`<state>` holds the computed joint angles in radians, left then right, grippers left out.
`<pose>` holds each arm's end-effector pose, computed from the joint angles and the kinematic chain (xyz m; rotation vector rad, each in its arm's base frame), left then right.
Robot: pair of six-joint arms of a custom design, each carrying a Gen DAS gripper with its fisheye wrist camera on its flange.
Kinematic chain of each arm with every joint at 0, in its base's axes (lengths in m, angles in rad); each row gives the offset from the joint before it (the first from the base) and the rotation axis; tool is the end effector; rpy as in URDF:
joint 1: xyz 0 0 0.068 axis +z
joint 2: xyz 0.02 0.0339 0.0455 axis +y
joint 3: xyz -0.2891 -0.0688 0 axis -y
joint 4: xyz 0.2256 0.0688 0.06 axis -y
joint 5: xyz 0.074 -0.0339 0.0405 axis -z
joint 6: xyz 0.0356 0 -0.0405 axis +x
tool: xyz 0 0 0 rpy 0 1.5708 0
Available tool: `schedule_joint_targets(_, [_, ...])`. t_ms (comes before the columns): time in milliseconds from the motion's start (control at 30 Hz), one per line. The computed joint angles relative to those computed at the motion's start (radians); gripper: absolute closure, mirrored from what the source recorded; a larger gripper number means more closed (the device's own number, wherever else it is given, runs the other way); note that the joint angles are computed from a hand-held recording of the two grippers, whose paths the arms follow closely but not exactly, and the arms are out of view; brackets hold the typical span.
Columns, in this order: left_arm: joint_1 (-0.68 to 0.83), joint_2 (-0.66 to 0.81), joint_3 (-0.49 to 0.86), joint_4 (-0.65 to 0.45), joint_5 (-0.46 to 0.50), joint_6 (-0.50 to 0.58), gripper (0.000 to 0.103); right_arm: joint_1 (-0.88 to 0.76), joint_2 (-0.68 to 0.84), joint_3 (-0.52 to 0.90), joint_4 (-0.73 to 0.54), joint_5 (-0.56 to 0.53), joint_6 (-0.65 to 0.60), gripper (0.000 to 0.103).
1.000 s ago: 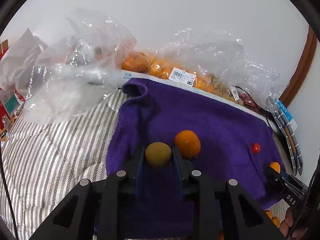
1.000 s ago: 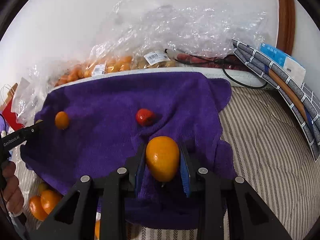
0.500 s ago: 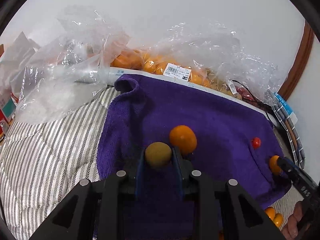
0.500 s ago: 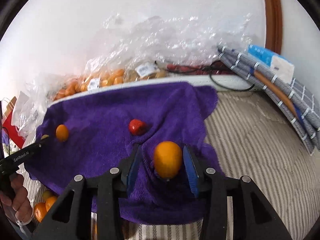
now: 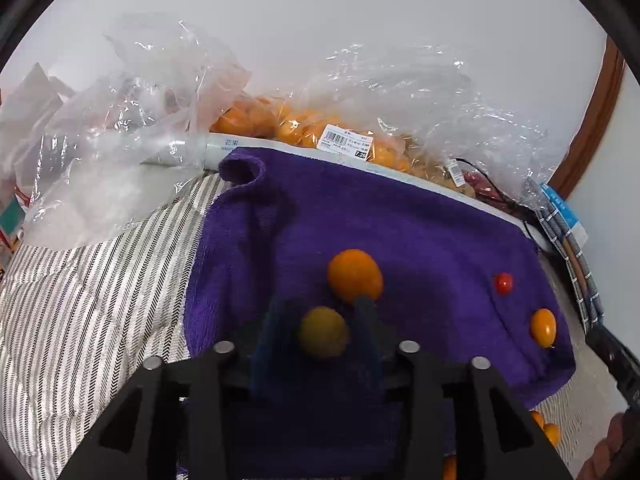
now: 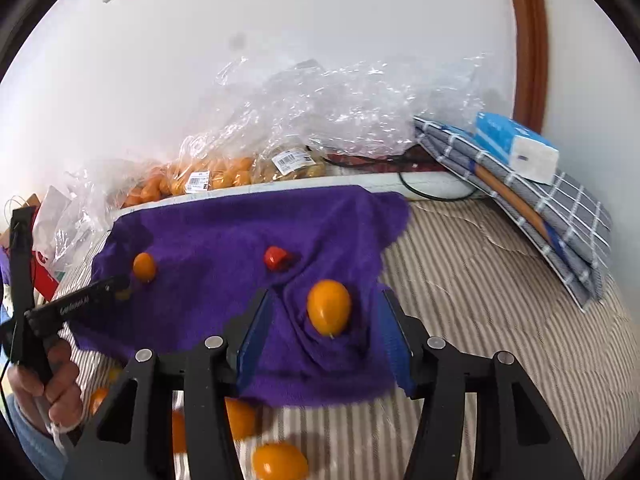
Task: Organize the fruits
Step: 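Grasp another orange with the right tool while the left tool grasps a large orange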
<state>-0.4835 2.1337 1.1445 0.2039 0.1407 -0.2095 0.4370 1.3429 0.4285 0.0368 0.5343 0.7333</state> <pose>0.3745 -0.2023 0.1252 0.3975 2.3701 -0.4972 0.1950 0.0711 0.1725 0.5604 2.2257 -0.0655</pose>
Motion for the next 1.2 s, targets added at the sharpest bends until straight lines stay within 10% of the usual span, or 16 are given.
schedule_joint_targets(233, [0.027, -0.044, -0.059, 0.069, 0.041, -0.035, 0.061, 0.210, -0.052, -0.060, -0.136, 0.063, 0.178, 0.050])
schedule_joint_targets(533, [0.025, -0.163, -0.218, 0.239, -0.037, -0.047, 0.061, 0.364, 0.141, -0.095, 0.023, 0.059, 0.242, 0.058])
schedule_joint_targets(1067, [0.004, -0.301, -0.489, 0.145, 0.288, 0.205, 0.052, 0.446, 0.104, -0.144, -0.019, 0.159, 0.382, 0.068])
schedule_joint_targets(1200, [-0.057, -0.275, -0.509, 0.183, 0.161, 0.179, 0.052, 0.488, 0.071, -0.168, -0.046, 0.173, 0.436, 0.068])
